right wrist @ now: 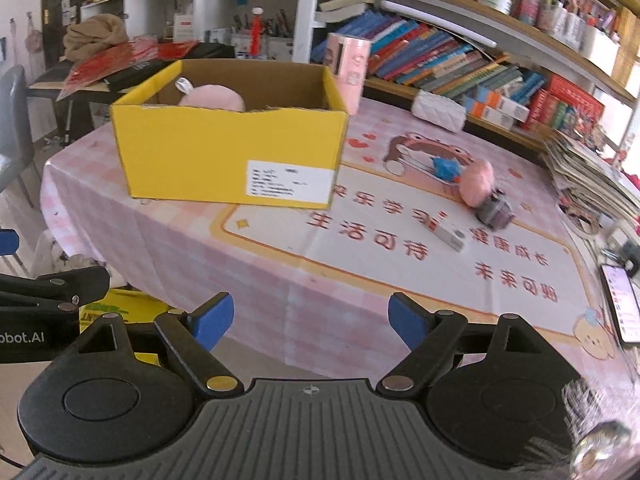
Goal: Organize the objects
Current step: 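Move both tools toward the white staple box and blue-grey toy truck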
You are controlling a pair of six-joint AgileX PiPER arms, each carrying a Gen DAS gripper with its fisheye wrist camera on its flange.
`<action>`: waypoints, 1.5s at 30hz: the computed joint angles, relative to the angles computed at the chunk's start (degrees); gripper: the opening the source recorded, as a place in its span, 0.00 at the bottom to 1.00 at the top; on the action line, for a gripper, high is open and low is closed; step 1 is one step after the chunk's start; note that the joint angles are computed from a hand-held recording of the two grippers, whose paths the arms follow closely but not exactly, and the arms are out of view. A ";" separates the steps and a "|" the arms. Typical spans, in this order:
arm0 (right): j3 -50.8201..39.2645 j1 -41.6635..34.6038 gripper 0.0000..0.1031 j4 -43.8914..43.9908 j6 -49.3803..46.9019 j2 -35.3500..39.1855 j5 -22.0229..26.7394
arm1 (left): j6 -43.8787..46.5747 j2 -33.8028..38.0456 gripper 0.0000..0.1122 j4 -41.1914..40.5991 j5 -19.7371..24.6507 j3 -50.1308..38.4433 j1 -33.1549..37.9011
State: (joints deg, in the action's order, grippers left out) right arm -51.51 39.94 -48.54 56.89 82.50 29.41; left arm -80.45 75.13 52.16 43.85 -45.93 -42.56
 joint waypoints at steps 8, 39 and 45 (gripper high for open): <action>3.33 -2.88 0.82 -1.83 3.45 -3.08 2.22 | 3.17 4.30 0.89 -0.71 -4.09 -3.39 -1.02; -5.08 -27.34 0.83 20.51 -30.97 3.95 -6.92 | 12.43 26.31 0.89 -6.65 -4.68 -29.96 -0.89; -10.31 -32.14 0.83 30.64 -44.34 8.48 -8.09 | 14.37 32.09 0.89 -8.02 -3.61 -37.90 -0.50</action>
State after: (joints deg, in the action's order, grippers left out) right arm -61.82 7.80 -17.90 12.55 90.98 21.32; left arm -66.08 107.21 44.14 40.24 -83.83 -43.07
